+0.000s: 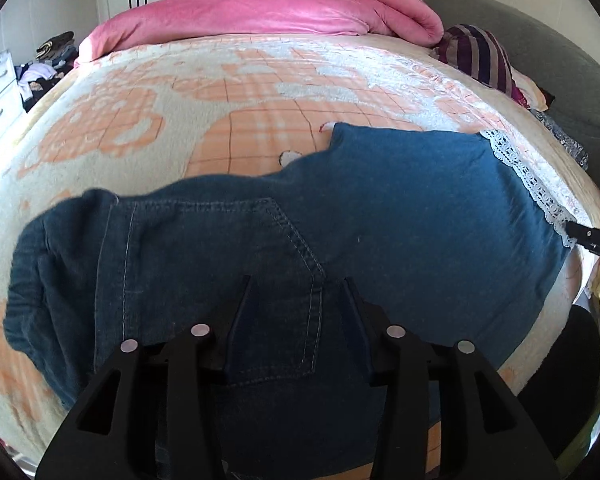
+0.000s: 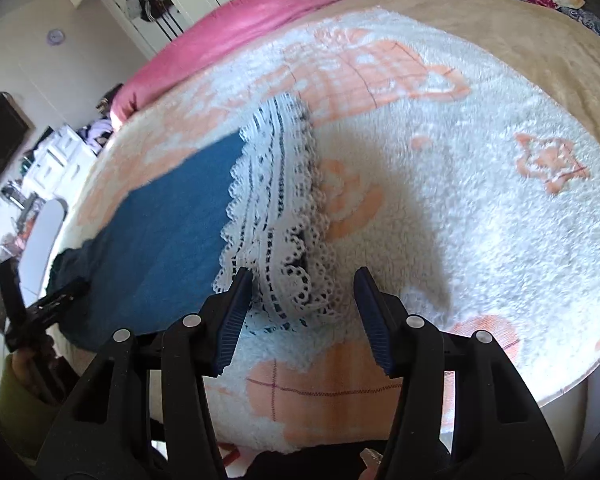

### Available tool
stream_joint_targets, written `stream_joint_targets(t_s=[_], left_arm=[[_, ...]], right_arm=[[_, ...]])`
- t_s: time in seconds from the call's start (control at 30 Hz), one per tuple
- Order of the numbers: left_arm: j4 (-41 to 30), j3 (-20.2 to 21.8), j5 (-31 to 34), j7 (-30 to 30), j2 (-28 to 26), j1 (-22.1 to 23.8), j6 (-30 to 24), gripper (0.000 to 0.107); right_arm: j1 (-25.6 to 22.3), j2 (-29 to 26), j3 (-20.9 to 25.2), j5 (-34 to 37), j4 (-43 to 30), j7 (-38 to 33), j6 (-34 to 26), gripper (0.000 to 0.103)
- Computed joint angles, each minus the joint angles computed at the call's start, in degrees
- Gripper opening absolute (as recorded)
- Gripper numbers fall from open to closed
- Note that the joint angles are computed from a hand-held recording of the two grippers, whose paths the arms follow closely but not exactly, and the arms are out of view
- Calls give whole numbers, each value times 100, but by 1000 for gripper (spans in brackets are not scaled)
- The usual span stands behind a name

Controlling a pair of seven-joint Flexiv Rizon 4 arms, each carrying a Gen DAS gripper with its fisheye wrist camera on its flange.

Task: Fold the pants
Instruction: 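Fold the lace trim over the pants with the right gripper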

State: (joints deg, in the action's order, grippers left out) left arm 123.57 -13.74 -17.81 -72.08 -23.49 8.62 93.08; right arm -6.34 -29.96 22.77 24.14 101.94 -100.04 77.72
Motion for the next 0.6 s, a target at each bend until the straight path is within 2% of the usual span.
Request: stream_joint_targets(t_s=[0.03,0.07,0.13,0.17,0.3,0.37,0.47,0.6], left_arm=[[-11,66,18,-20,-15,-57,3,43],[-22,96,17,-51,-26,-92,4,43],[-14,-67,-34,-64,-48,31,25,48],[-21,-46,-36,-94,-56,9,25,49],[-37,69,30,-156,-75,-92,49,50],[-63,80,50,-165,-85,-97,24,50],[-50,-117,13,-117,-101,90,22,50],[-4,-385,-30,-96,-148,326,106,50]], right_arm=[[65,11,-46,-35,38,28,42,45],[86,17,-65,-65,66,33,53,40],[81,35,-49,-102,90,27,32,33],[-12,38,54,-54,76,-69,-18,25],[63,149,12,-66,192,-184,45,17],[243,277,-180,-218,377,-94,226,13],[434,424,-434,-517,598,126,314,11],[666,338,-709,-956,727,515,384,12]])
